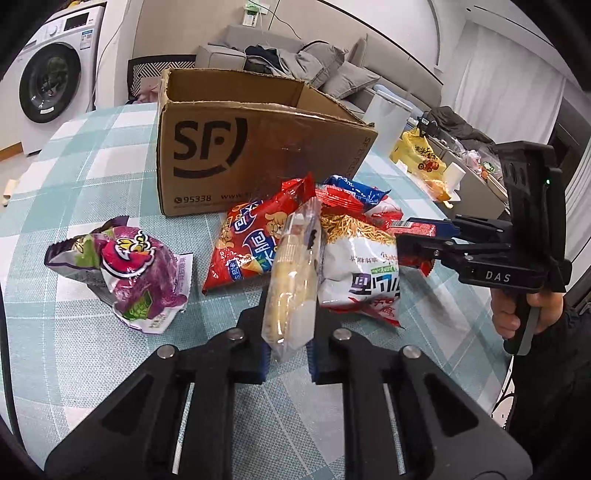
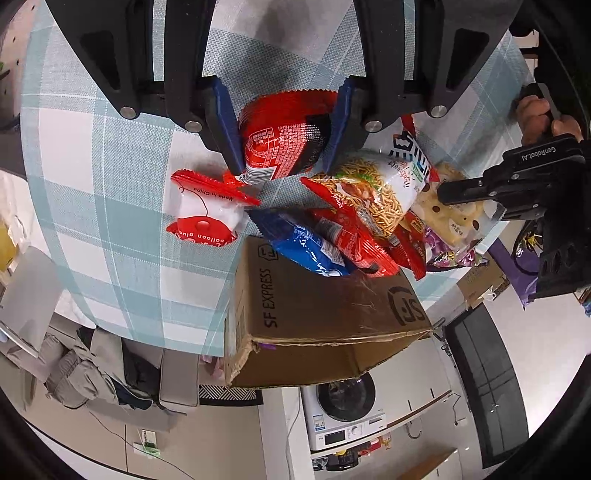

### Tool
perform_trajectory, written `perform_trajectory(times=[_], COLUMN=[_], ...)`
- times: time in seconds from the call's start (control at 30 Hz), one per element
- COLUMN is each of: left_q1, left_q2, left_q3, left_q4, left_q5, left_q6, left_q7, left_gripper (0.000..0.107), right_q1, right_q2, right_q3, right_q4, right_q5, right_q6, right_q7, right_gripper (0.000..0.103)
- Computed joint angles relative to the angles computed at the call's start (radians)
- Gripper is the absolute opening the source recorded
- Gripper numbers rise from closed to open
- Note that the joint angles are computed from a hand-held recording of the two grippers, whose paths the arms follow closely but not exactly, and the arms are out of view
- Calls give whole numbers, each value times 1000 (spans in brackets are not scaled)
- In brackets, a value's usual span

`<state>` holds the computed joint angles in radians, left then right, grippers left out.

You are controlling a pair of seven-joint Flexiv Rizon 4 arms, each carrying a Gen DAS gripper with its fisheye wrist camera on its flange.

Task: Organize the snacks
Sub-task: 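Lift both held packs and carry them over the cardboard box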

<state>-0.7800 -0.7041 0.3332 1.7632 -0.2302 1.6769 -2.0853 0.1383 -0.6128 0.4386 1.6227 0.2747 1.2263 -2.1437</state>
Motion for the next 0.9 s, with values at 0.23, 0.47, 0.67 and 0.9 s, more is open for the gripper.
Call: perform_trajectory(times=[0.23,0.47,0.67,0.9], left_q1=[-23,-67,-115,-171], left_q2=[10,18,25,27], left_q3=[27,74,132,199], left_q4=[13,22,28,31], left_q5=[3,-16,-30,-54], left_q6=[12,19,24,22], left_q7=[-9,-10,-19,-26], left_gripper=[12,12,12,12], right_q1=[-6,-36,-51,-69], right_q2=[12,35,51,67], right_q3=[3,30,45,62], right_q4=[8,10,5,-7], right_q5=[2,43,95,172], right_q6=[-1,2,5,18], right_q7=[-9,-56,-91,-131], right_gripper=[42,42,42,42])
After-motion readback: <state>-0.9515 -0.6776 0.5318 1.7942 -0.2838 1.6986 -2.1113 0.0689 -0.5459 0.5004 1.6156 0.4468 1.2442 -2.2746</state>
